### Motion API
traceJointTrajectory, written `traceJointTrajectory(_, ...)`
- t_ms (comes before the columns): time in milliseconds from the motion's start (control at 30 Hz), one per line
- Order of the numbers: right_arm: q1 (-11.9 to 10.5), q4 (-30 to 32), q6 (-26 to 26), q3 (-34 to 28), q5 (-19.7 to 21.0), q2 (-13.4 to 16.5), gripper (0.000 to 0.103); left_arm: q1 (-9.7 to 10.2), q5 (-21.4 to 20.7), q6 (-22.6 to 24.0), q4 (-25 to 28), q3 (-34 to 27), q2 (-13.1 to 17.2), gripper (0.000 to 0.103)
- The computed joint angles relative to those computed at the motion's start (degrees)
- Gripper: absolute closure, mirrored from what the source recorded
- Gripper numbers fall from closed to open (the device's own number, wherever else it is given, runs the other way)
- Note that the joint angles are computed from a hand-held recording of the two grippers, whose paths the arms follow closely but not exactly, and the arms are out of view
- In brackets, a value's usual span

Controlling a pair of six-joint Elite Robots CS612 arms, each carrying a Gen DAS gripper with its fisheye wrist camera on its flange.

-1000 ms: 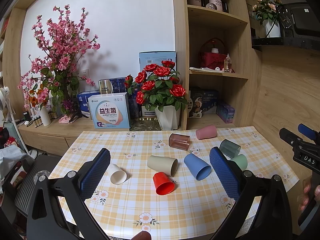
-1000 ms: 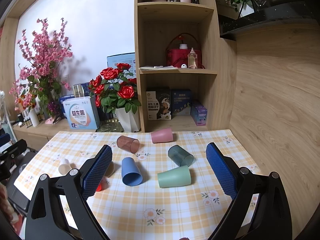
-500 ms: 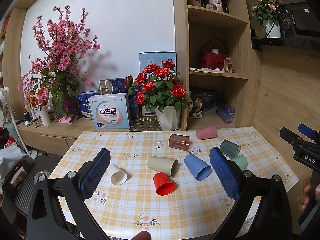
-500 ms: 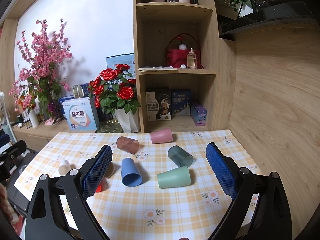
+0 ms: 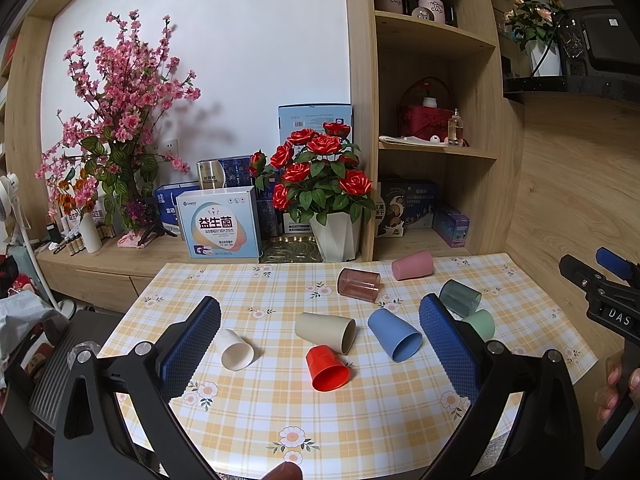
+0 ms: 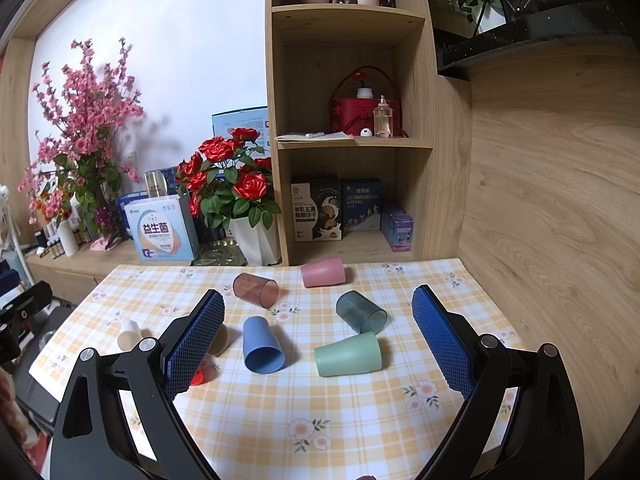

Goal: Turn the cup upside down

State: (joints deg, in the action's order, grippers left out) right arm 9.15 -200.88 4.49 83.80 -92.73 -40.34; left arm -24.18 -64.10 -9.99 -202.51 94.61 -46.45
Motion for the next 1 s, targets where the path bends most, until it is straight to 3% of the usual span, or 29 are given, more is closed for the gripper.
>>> traceJointTrajectory(133,-0.22,0.32,0.08,-0.06,0.2,-0.13,0.011,0.33,-0.96,-0.84,0.29,-0.1,-0.01,0.006)
traceJointTrajectory(233,-0.37,1.11,0.51,-0.35,0.51,-0.11,0.011,1.42,-5.4,-2.72,1.15,-0.31,-0.03,0.006)
traceJointTrajectory(300,-0.4,2.22,0.8,-0.66,0.86,-0.03,0.011,1.79,-6.25,-3.14,1.79,-0.48,0.07,0.006)
traceJointTrajectory(533,-0.99,5.72,1.83,-3.88,1.42,1.73,0.011,3.59,-1.96,-3.71,4.66,-2.65,1.87,0.006)
traceJointTrajectory(667,-1.36,10.16,1.95,-7.36,1.99,3.62,0.011,5.73,-0.07,-7.14,9.43,-4.3,3.06,0.006)
traceJointTrajectory(833,-2.11,15.22,4.57,-12.04,4.28,6.75,0.011,8.52,0.81,-12.48,19.81,-7.67,5.18,0.006)
traceJointTrajectory(1000,-2.61,20.32,6.1,-15.84,5.85,9.34,0.011,11.16,-2.6,-20.7,23.82,-10.0,7.2,0.006)
